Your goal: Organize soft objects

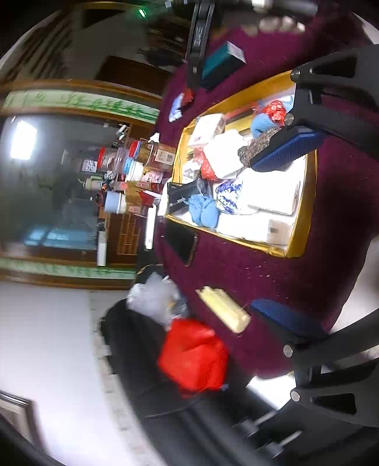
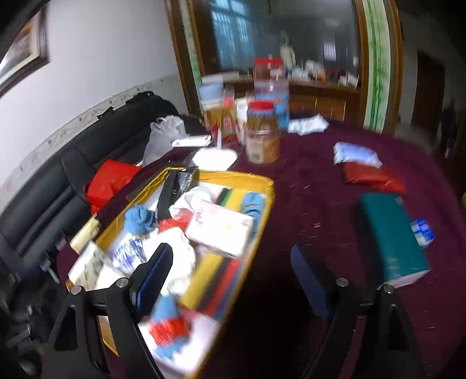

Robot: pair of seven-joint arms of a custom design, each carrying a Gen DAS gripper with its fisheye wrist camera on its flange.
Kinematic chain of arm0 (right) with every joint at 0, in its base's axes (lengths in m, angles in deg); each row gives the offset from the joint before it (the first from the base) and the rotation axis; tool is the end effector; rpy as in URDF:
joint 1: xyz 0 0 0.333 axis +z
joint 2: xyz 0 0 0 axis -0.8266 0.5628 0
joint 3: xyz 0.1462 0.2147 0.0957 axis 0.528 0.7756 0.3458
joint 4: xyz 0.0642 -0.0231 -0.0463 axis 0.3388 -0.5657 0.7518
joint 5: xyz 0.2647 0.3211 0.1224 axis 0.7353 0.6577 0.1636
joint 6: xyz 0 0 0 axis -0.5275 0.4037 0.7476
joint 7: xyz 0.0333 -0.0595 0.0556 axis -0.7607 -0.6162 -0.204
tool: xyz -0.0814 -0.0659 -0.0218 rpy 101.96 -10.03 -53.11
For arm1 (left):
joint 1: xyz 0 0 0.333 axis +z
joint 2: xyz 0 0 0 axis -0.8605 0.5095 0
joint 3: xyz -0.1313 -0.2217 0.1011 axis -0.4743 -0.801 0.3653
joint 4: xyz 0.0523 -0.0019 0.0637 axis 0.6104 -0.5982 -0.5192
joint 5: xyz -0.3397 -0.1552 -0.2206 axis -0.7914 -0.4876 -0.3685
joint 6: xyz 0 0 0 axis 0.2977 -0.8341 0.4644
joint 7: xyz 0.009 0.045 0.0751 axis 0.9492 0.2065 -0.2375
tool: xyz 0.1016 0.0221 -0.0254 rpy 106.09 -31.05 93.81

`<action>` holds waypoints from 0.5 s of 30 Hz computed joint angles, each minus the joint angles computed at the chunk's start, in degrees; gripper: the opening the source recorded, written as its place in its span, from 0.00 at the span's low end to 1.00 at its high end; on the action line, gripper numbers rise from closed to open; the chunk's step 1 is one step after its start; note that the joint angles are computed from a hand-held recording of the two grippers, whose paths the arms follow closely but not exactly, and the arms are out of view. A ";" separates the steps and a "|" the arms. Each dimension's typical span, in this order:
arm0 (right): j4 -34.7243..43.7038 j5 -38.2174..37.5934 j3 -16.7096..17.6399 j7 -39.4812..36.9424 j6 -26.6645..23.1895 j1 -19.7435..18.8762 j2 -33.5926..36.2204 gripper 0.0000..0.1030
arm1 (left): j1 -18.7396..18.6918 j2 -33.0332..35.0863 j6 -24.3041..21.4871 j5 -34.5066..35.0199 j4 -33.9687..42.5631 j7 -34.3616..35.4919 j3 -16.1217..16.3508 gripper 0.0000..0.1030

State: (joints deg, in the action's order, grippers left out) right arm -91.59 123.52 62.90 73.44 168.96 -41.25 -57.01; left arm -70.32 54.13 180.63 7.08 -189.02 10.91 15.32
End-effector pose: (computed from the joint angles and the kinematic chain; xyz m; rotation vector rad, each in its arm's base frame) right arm 0.6356 0.2362 0.4029 -2.0337 1.1184 -0.3998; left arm 0.4592 -0.2575 0.3700 -1.9105 1.1913 -0.7007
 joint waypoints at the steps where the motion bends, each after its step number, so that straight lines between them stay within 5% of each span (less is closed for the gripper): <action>1: -1.76 2.28 0.89 -3.50 1.83 -0.80 -1.24 0.84 | -0.52 1.36 -2.41 -0.40 1.69 2.03 -0.89 0.90; 6: -9.19 18.22 2.53 -23.61 9.03 -2.22 -7.08 0.87 | -3.17 6.20 -4.40 -1.89 7.02 8.27 -0.90 0.90; 15: -14.07 35.12 -4.26 -37.80 5.43 -0.62 -12.59 0.88 | -8.88 14.25 -8.94 -4.27 16.26 15.94 0.07 0.90</action>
